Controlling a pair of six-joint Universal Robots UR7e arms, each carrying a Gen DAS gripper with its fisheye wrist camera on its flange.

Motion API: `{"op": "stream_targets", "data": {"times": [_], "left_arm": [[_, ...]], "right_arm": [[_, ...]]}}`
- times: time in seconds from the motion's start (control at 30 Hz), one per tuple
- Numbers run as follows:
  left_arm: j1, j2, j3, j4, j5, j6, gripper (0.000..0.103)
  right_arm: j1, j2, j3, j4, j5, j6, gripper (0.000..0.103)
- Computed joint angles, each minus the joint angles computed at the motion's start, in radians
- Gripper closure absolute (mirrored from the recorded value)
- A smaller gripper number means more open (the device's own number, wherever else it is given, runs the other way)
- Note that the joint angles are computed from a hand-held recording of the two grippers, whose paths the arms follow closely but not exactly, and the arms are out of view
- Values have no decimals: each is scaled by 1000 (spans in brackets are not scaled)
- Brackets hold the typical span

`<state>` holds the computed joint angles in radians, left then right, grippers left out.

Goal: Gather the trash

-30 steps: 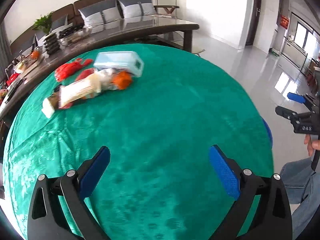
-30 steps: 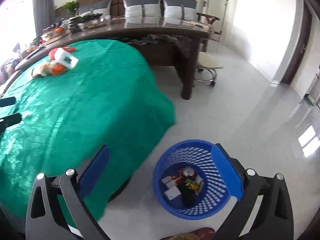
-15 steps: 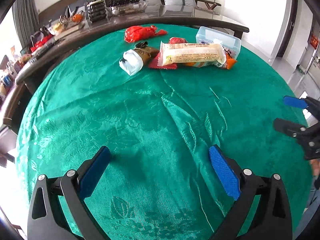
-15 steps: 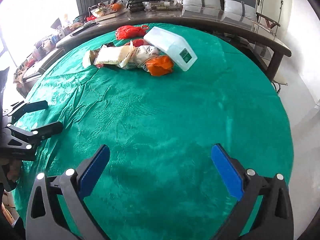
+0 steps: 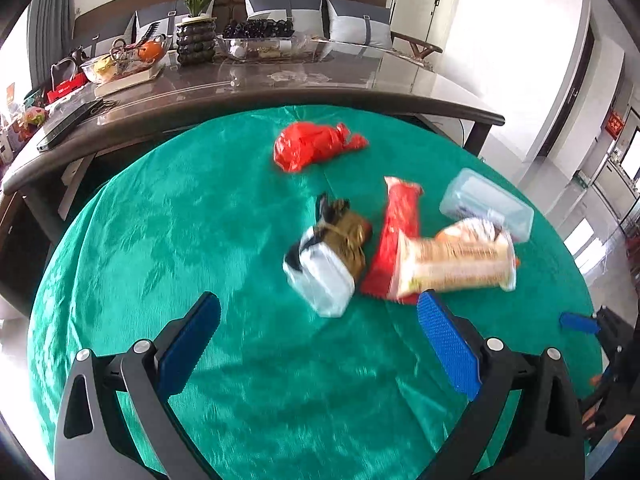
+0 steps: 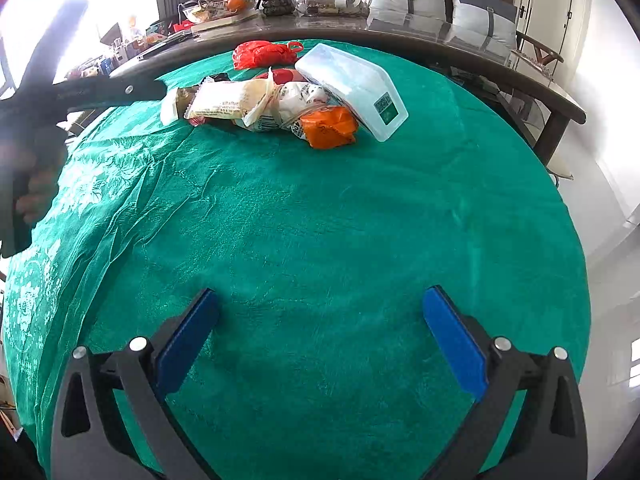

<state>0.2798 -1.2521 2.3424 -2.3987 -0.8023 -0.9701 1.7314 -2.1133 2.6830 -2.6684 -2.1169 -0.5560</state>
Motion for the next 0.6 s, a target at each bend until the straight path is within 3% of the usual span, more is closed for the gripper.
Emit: {"op": "stream_targets", "data": {"times": [0.1,0.23,0.3,0.4,0.47,0.6], "left_arm": [[75,46,-33,-101,2,111,5],[144,102,-76,-118,-19,172,17],[160,112,-74,-154,-40,212,17],[162,120,-71,-170,-65,263,32],[155,117,-61,-189,-79,284,54],[113,88,-53,-121,-65,231,60]], "right_arm": [[1,2,0,-2,-1,1,5],[1,3,-1,-2,0,1,5],[1,3,-1,-2,0,1,5],[1,2,0,-2,0,0,5],[0,2,-1,-1,0,-1,5],[0,2,0,-2,1,-1,5]]}}
